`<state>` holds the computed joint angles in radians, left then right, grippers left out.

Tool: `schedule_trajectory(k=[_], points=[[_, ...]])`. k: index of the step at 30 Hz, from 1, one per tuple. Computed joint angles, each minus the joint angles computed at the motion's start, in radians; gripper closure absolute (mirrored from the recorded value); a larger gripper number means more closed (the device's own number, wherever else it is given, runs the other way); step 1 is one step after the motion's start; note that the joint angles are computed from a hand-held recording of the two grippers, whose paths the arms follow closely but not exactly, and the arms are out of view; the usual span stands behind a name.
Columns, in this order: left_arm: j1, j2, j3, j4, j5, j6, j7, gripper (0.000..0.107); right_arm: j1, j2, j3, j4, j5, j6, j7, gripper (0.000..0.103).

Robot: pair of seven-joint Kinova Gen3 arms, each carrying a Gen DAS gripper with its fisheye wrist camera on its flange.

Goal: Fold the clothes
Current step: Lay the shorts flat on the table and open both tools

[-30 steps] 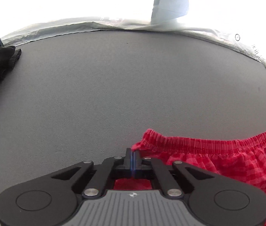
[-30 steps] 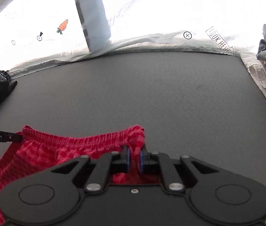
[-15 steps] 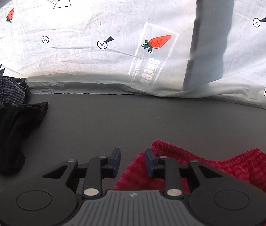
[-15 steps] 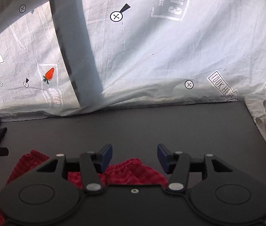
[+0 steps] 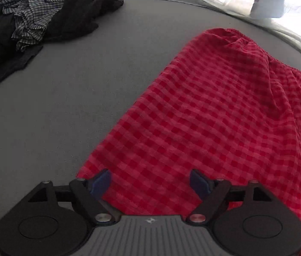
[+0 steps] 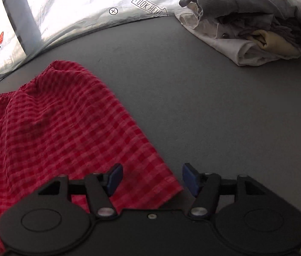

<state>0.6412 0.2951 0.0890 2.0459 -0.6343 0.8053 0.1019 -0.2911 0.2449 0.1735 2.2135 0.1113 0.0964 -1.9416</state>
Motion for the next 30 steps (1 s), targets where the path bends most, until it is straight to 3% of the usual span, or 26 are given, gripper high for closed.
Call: schedule_trajectory(k=[1,4,8,10,12,14,15,18,22,25,28,30], points=[[0.015,-0.002,0.004,0.006,-0.003,0.003,0.019,0.019,0.029,-0.005,-0.028,0.014,0.005,-0.02,0.02,0.052],[0.038,-0.016,0.015,0.02,-0.001,0.002,0.057,0.019,0.006,-0.021,-0.001,0.046,0.055,-0.06,0.06,0.102],[0.067,-0.01,0.027,0.022,-0.003,0.025,0.113,0.017,-0.113,-0.058,0.169,0.076,0.097,-0.111,0.007,0.101],[0.084,-0.012,0.03,0.033,-0.012,0.029,0.15,0.013,-0.111,-0.054,0.178,0.055,0.176,-0.065,-0.074,0.092],[0.1,-0.014,0.034,0.046,-0.021,0.033,0.188,0.008,-0.045,-0.06,0.112,0.046,0.252,-0.03,-0.154,0.084],[0.108,-0.024,0.041,0.064,-0.023,0.026,0.216,0.005,0.046,-0.094,0.02,0.076,0.292,-0.051,-0.235,0.063],[0.109,-0.031,0.045,0.074,-0.025,0.02,0.224,0.005,0.087,-0.108,-0.027,0.089,0.313,-0.06,-0.276,0.061],[0.099,-0.056,0.064,0.107,-0.025,-0.003,0.2,0.005,0.178,-0.162,-0.166,0.14,0.385,-0.094,-0.398,0.062],[0.06,-0.089,0.082,0.131,0.002,-0.027,0.109,0.005,0.26,-0.189,-0.351,0.192,0.547,-0.2,-0.556,0.071],[0.036,-0.114,0.087,0.152,0.009,-0.045,0.052,0.005,0.277,-0.171,-0.49,0.167,0.651,-0.195,-0.626,0.073],[0.019,-0.137,0.085,0.179,0.0,-0.051,0.048,0.005,0.264,-0.111,-0.599,0.128,0.624,-0.155,-0.582,0.079],[0.006,-0.16,0.082,0.206,-0.018,-0.06,0.072,0.005,0.193,-0.074,-0.6,0.102,0.565,-0.092,-0.54,0.086]])
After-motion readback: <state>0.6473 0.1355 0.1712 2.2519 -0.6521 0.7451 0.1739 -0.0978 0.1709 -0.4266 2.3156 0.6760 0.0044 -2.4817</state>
